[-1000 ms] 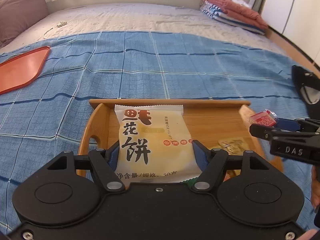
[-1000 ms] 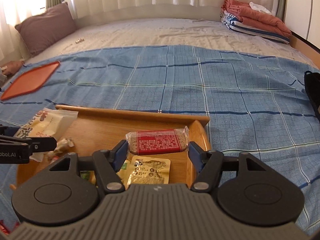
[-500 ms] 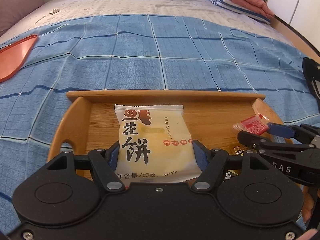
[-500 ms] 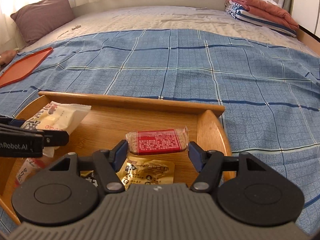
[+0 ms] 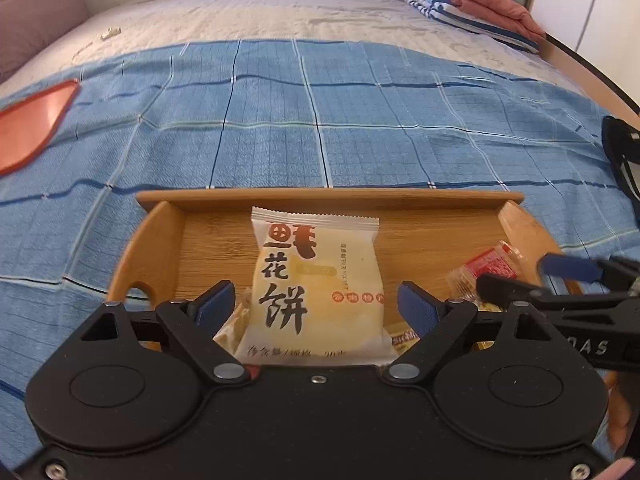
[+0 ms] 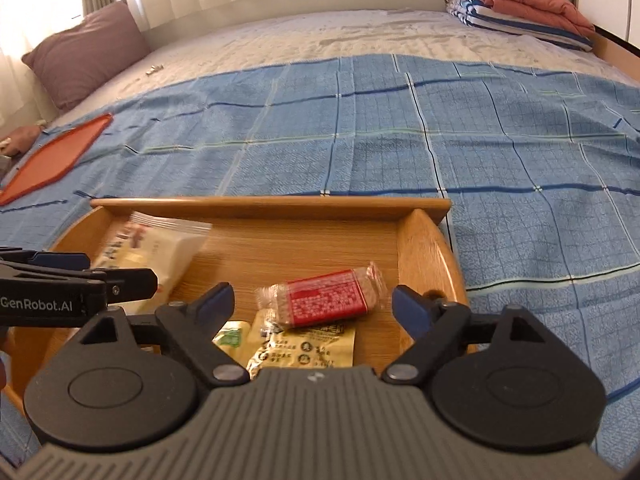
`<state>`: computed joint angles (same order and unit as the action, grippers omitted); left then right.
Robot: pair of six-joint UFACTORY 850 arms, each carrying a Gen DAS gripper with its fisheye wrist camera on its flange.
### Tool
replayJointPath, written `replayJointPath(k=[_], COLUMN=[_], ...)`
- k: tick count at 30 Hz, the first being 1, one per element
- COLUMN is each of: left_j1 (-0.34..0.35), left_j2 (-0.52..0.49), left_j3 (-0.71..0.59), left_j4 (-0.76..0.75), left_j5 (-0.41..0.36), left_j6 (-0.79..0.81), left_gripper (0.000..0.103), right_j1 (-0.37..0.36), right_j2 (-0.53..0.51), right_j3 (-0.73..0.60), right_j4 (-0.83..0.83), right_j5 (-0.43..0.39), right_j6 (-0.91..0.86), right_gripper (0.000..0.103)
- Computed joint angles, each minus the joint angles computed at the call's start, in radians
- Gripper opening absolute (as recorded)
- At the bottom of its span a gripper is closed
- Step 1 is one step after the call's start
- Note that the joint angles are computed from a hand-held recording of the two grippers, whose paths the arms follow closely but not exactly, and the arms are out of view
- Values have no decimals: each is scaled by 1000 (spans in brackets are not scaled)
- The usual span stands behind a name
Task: Organize snacks
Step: 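Open both tools to release the packets onto the bamboo tray, then move both open tools back toward the remaining snacks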
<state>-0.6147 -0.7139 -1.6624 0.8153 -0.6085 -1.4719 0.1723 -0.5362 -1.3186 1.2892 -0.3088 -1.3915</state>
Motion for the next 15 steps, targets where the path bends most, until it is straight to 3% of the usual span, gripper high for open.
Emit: replayJointPath(k=[7, 15], left_j1=[-46, -121], left_j2=[89, 207], left_j3=[74, 167], left_j4=[64, 113], left_j5=[-51, -100], left_j6=[-63, -136], left_gripper=[90, 91], right_j1=[-18, -39], right_j2=[103, 258], right_j3=[82, 196], right_j4=[126, 162], right_j5=[-38, -77], right_j6=[-151, -234], right_gripper=[92, 92])
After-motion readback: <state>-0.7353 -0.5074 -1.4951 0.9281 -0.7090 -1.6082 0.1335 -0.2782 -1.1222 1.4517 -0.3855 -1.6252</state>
